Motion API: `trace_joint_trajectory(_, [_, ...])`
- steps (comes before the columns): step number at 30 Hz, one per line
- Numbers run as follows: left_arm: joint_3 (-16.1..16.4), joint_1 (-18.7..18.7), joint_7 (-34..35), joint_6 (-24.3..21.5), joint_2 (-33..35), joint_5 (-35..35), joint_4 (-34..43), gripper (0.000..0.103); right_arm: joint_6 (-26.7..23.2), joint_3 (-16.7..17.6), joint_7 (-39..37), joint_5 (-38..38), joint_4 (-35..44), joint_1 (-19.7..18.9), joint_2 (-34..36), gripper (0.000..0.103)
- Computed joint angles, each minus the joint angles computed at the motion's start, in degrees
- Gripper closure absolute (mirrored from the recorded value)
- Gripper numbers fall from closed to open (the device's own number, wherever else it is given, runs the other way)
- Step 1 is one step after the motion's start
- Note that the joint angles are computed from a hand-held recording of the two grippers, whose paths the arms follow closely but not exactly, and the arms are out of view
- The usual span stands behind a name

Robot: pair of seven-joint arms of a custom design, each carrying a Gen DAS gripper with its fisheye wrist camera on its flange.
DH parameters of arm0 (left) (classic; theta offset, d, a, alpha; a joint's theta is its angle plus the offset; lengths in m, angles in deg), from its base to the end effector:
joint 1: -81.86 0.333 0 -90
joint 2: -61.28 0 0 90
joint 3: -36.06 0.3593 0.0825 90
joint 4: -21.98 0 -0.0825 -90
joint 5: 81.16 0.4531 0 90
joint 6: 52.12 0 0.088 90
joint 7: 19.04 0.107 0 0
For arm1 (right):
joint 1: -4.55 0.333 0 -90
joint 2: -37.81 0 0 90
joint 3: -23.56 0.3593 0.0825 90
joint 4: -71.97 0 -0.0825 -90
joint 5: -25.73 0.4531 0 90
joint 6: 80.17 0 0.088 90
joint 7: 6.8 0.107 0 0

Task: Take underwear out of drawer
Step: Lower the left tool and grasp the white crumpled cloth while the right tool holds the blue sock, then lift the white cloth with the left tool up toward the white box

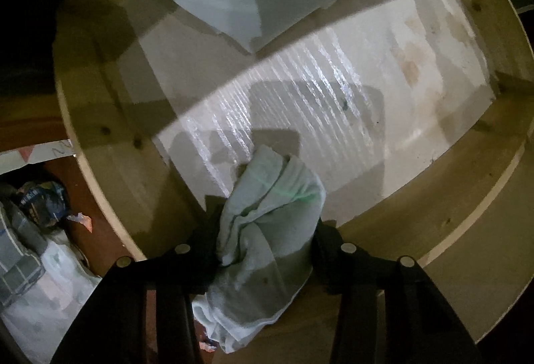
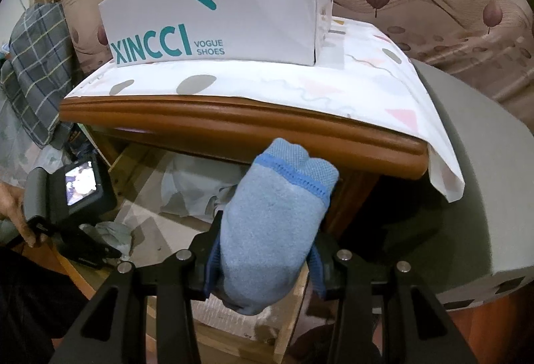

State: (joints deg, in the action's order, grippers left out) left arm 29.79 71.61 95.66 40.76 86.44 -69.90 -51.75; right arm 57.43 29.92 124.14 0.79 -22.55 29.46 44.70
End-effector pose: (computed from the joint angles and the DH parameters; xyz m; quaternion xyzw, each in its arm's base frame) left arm 0.7426 -0.1820 0.5216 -0.4058 0.9095 0.0896 0.0099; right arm 0.6190 0.3670 0.6378 -0.6788 0.6431 -0.2268 0.2724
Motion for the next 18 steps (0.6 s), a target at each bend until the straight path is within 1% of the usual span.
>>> trace_joint_trajectory(7, [-0.6, 0.9, -0.8, 3.3, -3.2, -2.7, -1.7, 0.061, -0.4, 0.0, 0.0, 1.2, 0.0, -0.2, 0.1, 0.060])
trace_joint_trajectory(13, [-1.1, 1.9, -3.1, 7.3, -7.1, -6.4, -4.0, 0.061, -1.6, -0.3, 1.5, -0.3, -0.4, -0.1, -0.3, 0.060])
trace_joint_trajectory(14, [-1.2, 2.1, -3.8, 8.2, -8.0, -7.1, -4.6, 0.061, -2.3, -0.3, 2.2, -1.7, -0.4, 0.1, -0.4, 0.060])
trace_joint_trajectory(18, [-0.9, 3.2, -6.6, 12.8, -11.4, -8.6, -8.0, 0.061, -2.8, -0.3, 3.7, -1.6, -0.9, -0.2, -0.9, 0.060])
